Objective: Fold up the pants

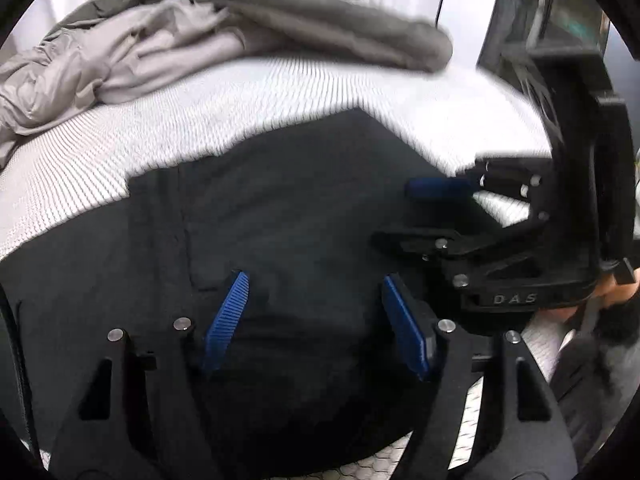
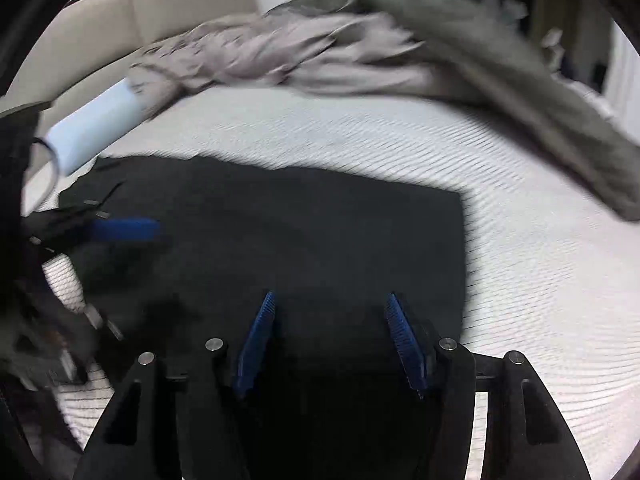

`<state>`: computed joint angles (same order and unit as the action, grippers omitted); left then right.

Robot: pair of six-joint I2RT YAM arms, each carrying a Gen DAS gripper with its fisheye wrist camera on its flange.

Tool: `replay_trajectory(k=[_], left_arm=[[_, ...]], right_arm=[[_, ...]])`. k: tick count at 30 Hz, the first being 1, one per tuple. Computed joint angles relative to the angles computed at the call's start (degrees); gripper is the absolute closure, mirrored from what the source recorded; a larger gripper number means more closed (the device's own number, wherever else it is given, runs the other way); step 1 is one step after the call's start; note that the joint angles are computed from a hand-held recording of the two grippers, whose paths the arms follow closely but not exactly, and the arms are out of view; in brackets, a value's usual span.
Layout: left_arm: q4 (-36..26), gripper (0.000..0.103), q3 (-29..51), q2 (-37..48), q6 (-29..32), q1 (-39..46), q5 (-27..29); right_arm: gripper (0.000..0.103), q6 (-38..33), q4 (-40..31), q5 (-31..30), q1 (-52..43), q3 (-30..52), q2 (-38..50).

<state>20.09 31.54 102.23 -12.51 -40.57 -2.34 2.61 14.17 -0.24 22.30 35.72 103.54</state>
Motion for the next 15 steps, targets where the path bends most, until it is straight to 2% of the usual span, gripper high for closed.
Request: replay_trajectory(k=[1,3,5,8,11,13,15], left_arm=[[0.3,0.035,0.1,1.6,0.9,0.5,-0.5],[2.4,0.036,-1.8,1.0,1.4,3.4,3.5],[2.8,0.038,-3.8,-1.1,1.5,5.7,6.0],[2.2,0.038,-7.0,-4.9,1.9,7.2,4.8],[1.2,0.038,-9.6,-10.2,0.5,8.8,5.8],[-0.1,0.038,-9.3,-13.4,0.7,8.0,6.2],[0.4,0.038,-9.6,-15.0,-0.1,5.3,7.7]], right_arm=[[0.044,-0.8,-0.9,1.0,0.6,2.1,3.1],[0.042,-2.2,-1.6,5.8,1.6,4.1,6.7],[0.042,-2.4,-1.6,6.0,0.0,3.5,5.9],[0.037,-2.7,-0.9,10.4,-2.5,2.1,4.8],[0.038,-2.7,-0.6,7.8,-7.5,-0.4,0.9],[0.039,-2.3,1.1,8.2,-7.2,-4.6,-5.0],[0.039,-1.6,0.8,4.9,-4.3,-8.6,-11.8]])
